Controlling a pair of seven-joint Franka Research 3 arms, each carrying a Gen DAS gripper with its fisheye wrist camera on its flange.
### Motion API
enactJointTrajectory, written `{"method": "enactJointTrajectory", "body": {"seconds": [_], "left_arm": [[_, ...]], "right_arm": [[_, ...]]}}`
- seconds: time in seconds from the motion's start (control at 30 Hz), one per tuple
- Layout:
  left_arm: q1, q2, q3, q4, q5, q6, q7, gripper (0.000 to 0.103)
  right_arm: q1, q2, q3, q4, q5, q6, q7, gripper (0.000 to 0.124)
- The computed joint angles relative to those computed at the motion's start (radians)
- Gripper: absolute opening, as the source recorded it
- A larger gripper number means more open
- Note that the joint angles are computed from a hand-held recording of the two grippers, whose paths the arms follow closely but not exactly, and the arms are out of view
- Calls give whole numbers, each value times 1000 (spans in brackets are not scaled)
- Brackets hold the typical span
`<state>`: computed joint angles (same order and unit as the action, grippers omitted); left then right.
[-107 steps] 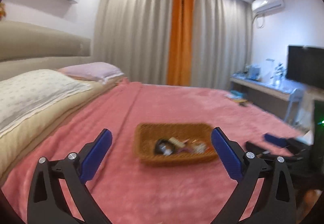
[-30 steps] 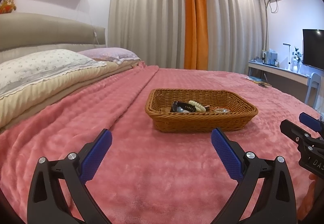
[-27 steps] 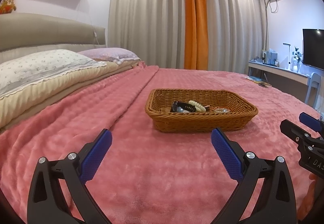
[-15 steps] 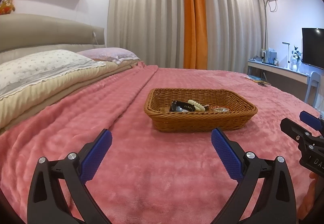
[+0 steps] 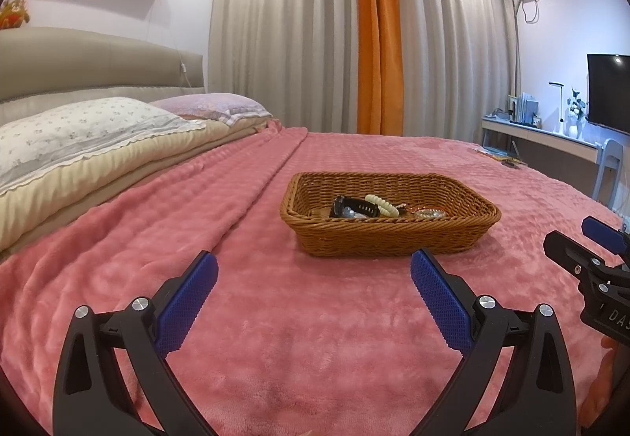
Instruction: Organize jewelry
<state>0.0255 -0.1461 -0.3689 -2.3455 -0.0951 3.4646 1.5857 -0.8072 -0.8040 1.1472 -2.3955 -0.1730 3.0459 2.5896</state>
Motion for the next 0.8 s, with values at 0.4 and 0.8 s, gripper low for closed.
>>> {"method": "enactJointTrajectory", "body": {"seconds": [0.4, 0.8], "left_arm": [[-2, 0, 2, 1, 1, -1, -1, 95], [-10, -2, 23, 4, 48, -11, -46, 95]], "right_arm": [[0, 1, 0, 1, -3, -1, 2, 85], [0, 1, 0, 1, -4, -1, 2, 86]]}}
